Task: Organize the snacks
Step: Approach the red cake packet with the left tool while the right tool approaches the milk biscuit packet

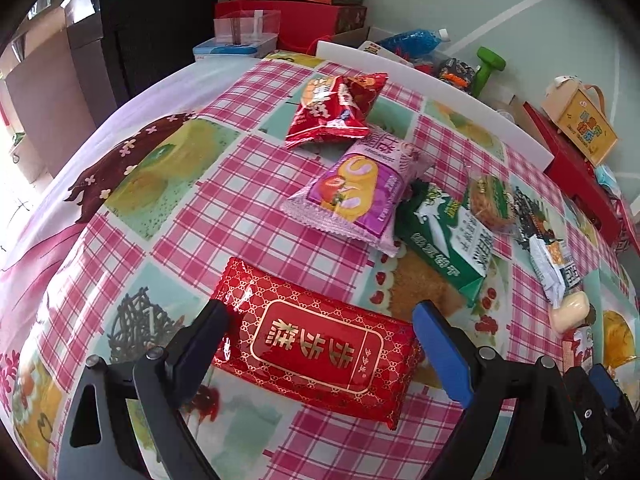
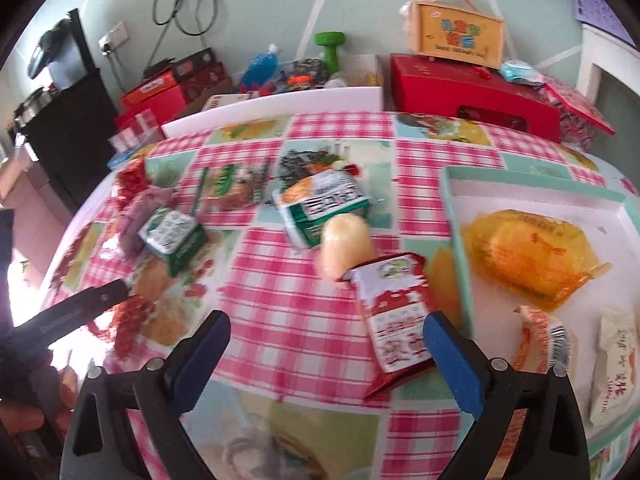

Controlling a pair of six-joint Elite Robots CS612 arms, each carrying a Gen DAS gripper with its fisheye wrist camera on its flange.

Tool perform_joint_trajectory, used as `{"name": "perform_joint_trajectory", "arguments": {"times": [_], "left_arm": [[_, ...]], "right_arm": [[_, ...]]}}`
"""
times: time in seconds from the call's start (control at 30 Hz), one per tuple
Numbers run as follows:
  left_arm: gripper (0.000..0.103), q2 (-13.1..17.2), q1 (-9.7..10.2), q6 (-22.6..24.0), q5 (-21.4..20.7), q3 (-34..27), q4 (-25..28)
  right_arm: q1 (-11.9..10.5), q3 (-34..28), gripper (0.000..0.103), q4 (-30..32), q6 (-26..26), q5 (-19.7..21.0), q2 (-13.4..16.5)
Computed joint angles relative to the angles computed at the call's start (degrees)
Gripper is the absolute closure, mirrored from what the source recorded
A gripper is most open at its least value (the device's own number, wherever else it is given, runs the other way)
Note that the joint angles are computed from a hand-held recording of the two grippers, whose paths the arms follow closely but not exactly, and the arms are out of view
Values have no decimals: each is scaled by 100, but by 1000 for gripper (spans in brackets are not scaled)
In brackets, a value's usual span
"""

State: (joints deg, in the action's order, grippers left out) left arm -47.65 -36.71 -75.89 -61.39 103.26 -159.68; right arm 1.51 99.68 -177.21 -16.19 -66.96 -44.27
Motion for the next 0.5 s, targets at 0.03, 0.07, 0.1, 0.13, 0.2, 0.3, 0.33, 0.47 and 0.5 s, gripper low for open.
{"name": "perform_joint_trajectory", "arguments": {"times": [0.03,0.07,0.1,0.13,0.2,0.3,0.33,0.47,0.5], "left_arm": [[9,14,1,78,-21,-5,-102],[9,26,0,149,-40,-12,-180],[9,35,-2,204,-52,-15,-241],[9,53,-5,293,-70,-29,-327],[9,85,-12,474,-112,-40,-512],[9,127,-20,673,-156,-78,-683],[9,148,-23,763,-175,-97,-752],[9,226,-34,1159,-309,-143,-1147],[9,250,-32,1281,-377,-156,-1281]], "right_arm": [[-42,10,8,153,-69,311,-27],[-63,7,9,231,-97,510,-31],[-76,4,9,262,-99,633,-29],[-81,16,9,189,-47,649,-26],[-67,27,9,33,57,497,-13],[-75,26,9,-210,325,162,13],[-84,16,9,-219,385,132,23],[-108,-53,9,-238,530,-34,76],[-101,-58,9,-266,528,-85,83]]}}
